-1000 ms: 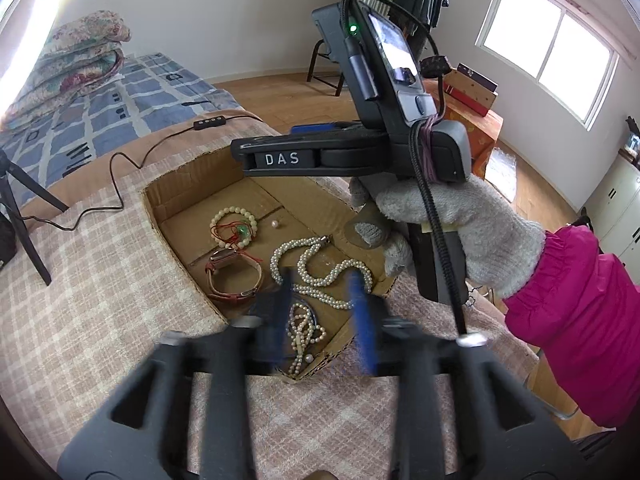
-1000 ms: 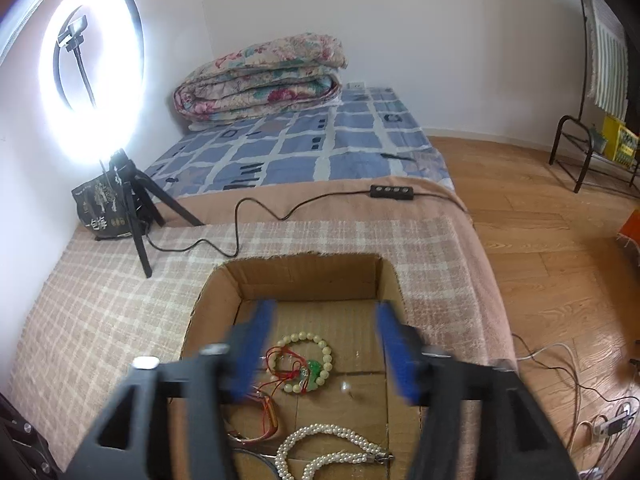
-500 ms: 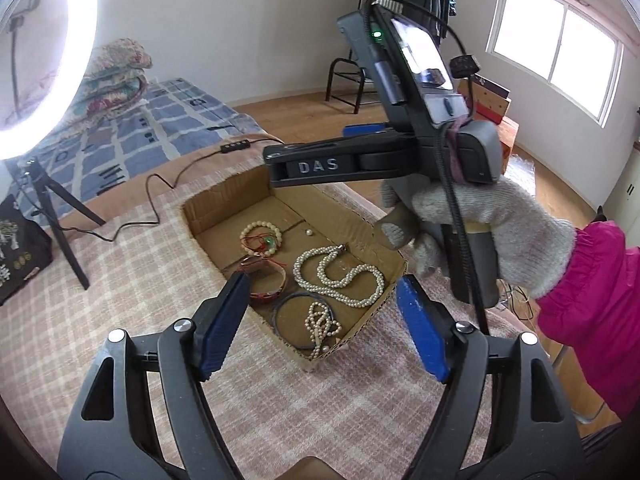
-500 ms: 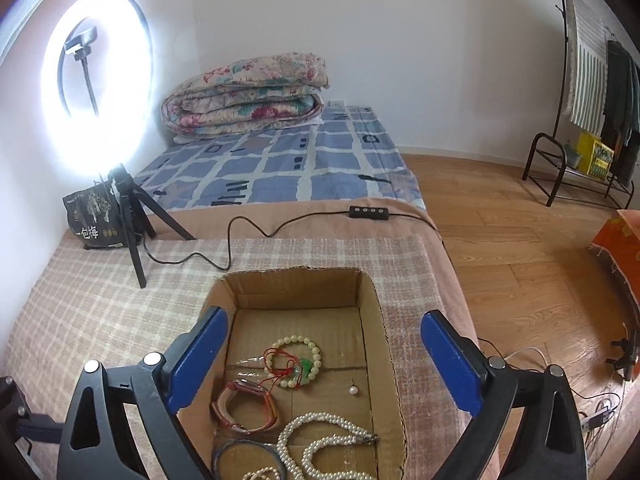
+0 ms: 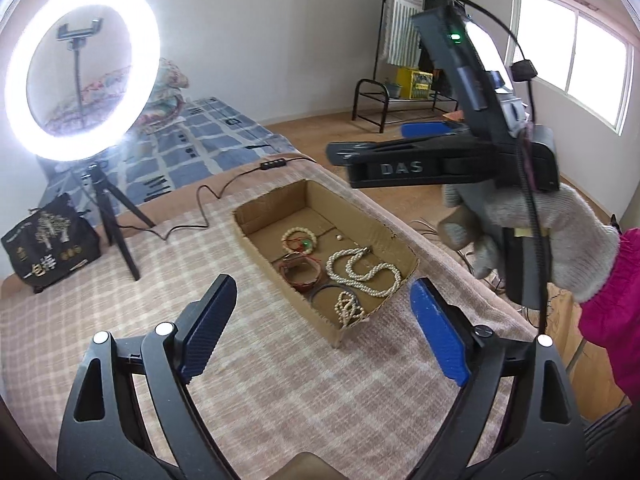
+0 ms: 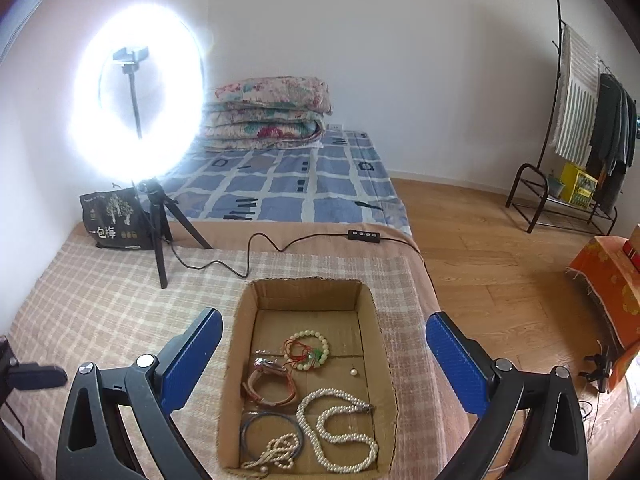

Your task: Organize jewelry

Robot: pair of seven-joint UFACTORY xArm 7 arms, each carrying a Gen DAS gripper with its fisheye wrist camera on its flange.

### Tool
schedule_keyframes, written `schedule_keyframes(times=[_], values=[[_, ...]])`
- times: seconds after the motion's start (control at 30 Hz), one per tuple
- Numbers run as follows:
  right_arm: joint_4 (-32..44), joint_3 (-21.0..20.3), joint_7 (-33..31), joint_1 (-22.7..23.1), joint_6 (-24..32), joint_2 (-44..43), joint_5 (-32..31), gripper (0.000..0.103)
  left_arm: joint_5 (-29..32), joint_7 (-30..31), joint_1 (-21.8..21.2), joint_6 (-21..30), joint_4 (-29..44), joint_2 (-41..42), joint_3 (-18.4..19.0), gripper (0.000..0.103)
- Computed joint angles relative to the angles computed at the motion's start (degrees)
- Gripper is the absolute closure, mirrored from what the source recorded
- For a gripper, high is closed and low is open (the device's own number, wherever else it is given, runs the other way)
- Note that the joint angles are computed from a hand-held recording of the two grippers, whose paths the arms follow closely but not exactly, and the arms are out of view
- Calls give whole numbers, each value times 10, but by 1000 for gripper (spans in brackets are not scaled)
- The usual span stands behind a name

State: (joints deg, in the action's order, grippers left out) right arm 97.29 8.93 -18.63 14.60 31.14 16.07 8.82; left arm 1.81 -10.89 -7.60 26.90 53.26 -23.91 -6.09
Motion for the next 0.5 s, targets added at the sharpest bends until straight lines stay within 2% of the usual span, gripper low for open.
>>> schedule_keyframes(times=[0.5], values=[[-203, -7, 53, 14, -51, -190, -19, 0, 24, -30, 33, 33, -82, -135, -4, 11]])
